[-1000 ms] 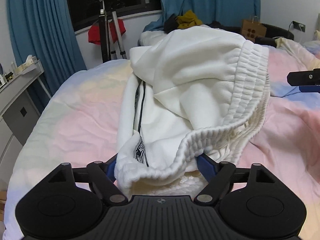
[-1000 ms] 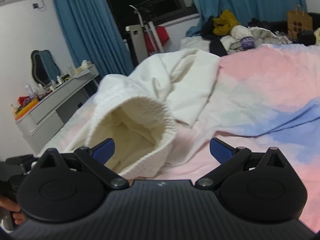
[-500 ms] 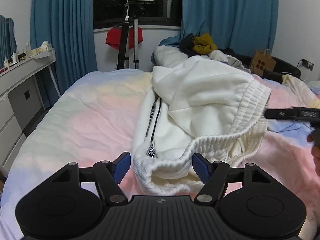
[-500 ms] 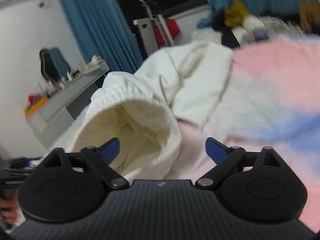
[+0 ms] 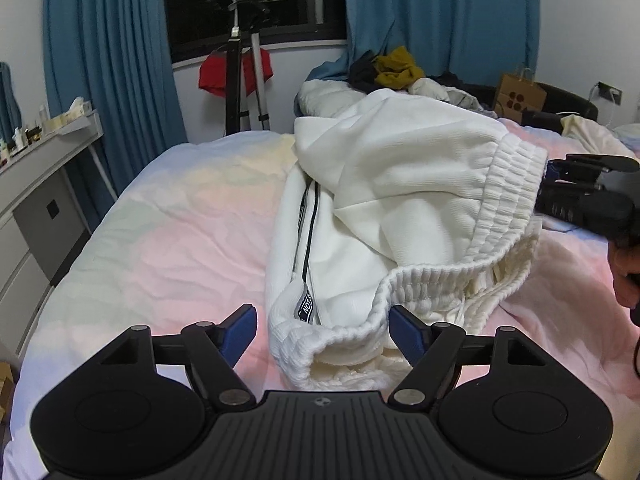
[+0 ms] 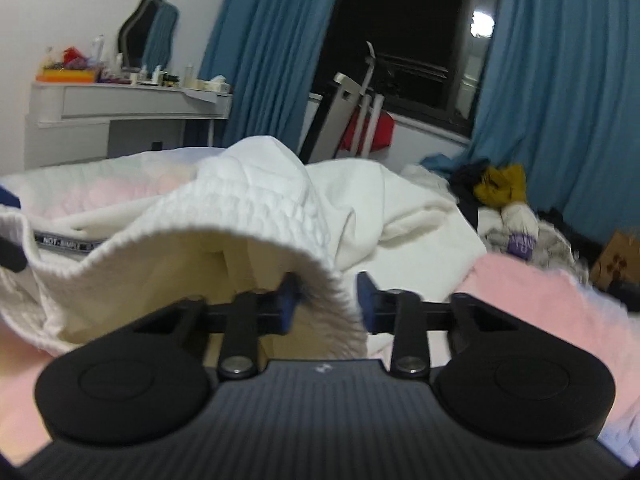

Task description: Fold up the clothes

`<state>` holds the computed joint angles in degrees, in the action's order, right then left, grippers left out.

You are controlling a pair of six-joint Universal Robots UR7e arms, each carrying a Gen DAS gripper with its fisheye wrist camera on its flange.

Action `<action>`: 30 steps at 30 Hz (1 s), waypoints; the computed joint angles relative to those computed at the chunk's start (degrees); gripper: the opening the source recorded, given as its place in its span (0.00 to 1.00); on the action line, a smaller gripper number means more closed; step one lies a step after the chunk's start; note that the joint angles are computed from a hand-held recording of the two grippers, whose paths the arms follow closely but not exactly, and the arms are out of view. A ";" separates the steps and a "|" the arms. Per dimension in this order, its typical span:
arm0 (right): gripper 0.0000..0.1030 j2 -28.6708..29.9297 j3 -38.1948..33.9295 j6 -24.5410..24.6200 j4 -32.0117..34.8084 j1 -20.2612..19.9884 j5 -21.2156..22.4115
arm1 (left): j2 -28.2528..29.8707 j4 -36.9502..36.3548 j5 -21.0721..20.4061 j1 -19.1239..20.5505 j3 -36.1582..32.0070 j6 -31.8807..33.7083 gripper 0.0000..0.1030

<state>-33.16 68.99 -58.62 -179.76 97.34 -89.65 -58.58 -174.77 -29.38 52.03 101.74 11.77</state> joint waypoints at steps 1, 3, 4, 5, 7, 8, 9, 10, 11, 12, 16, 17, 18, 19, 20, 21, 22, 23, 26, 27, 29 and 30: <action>0.18 -0.44 -0.11 3.16 0.70 0.01 0.09 | 0.07 -1.15 -0.30 -0.03 0.24 1.71 0.73; 0.13 -1.72 0.80 7.96 0.05 -0.19 1.83 | 0.60 -5.74 -0.40 -0.55 1.35 8.97 0.74; 0.13 -2.59 1.57 10.25 -0.71 -0.34 3.13 | 0.87 -7.95 -0.37 -0.81 1.87 12.36 0.76; 0.12 -3.58 2.60 12.02 -1.42 -0.51 4.66 | 0.88 -9.13 -0.62 -0.95 2.32 14.29 0.77; 0.12 -5.97 5.45 14.36 -3.21 -0.88 8.17 | 0.52 -10.35 -1.89 -1.21 3.36 16.80 0.77; 0.12 -7.51 7.57 14.86 -4.85 -0.99 9.90 | 0.15 -10.31 -2.84 -1.30 3.92 17.29 0.77; 0.11 -8.94 9.73 15.11 -6.57 -0.95 11.15 | 0.00 -10.44 -3.33 -1.36 4.37 18.18 0.77; 0.11 -10.44 11.94 15.18 -8.20 -0.82 11.94 | 0.47 -11.82 -2.84 -1.64 4.85 21.00 0.77; 0.11 -12.08 14.21 15.23 -9.76 -0.69 12.61 | 0.97 -13.22 -2.36 -1.92 5.30 23.84 0.77; 0.11 -13.69 16.40 15.28 -11.26 -0.55 13.26 | 1.57 -14.88 -1.81 -2.20 5.73 26.96 0.76; 0.11 -17.43 20.67 15.05 -10.45 1.80 3.88 | 3.05 -17.23 -0.23 -2.63 6.81 32.28 0.75; 0.11 -17.89 20.76 16.57 -8.17 2.36 0.22 | 3.78 -18.46 0.22 -2.65 6.68 34.07 0.75; 0.11 -18.22 20.60 18.74 -4.95 2.54 -2.82 | 4.66 -19.69 0.72 -2.59 6.46 36.03 0.75; 0.11 -18.46 20.36 21.44 -0.81 2.34 -5.57 | 5.54 -20.80 1.14 -2.52 6.20 37.87 0.75; 0.11 -18.60 20.28 23.59 3.12 1.99 -7.96 | 6.31 -21.12 1.23 -2.37 5.86 38.88 0.74; 0.12 -18.65 20.26 24.94 6.37 1.60 -9.64 | 7.06 -21.01 1.40 -2.19 5.46 39.57 0.73; 0.12 -18.66 20.23 26.15 8.92 1.28 -10.94 | 8.13 -21.08 1.76 -1.92 4.79 40.63 0.71; 0.12 -18.85 20.57 26.81 10.41 1.06 -11.61 | 9.42 -21.60 2.24 -1.59 3.94 42.28 0.69; 0.13 -18.44 22.18 22.66 6.21 1.53 -13.31 | 13.53 -26.60 2.77 -0.14 1.08 50.00 0.64; 0.14 -18.20 22.66 20.98 4.39 1.74 -13.86 | 14.62 -27.56 2.71 0.27 -0.06 50.94 0.62; 0.20 -17.31 23.33 17.05 0.49 1.85 -15.37 | 15.46 -27.06 3.06 0.80 -1.91 48.67 0.40; 0.30 -16.91 23.70 15.23 -1.17 1.88 -16.15 | 15.18 -25.23 3.12 0.96 -2.44 45.75 0.34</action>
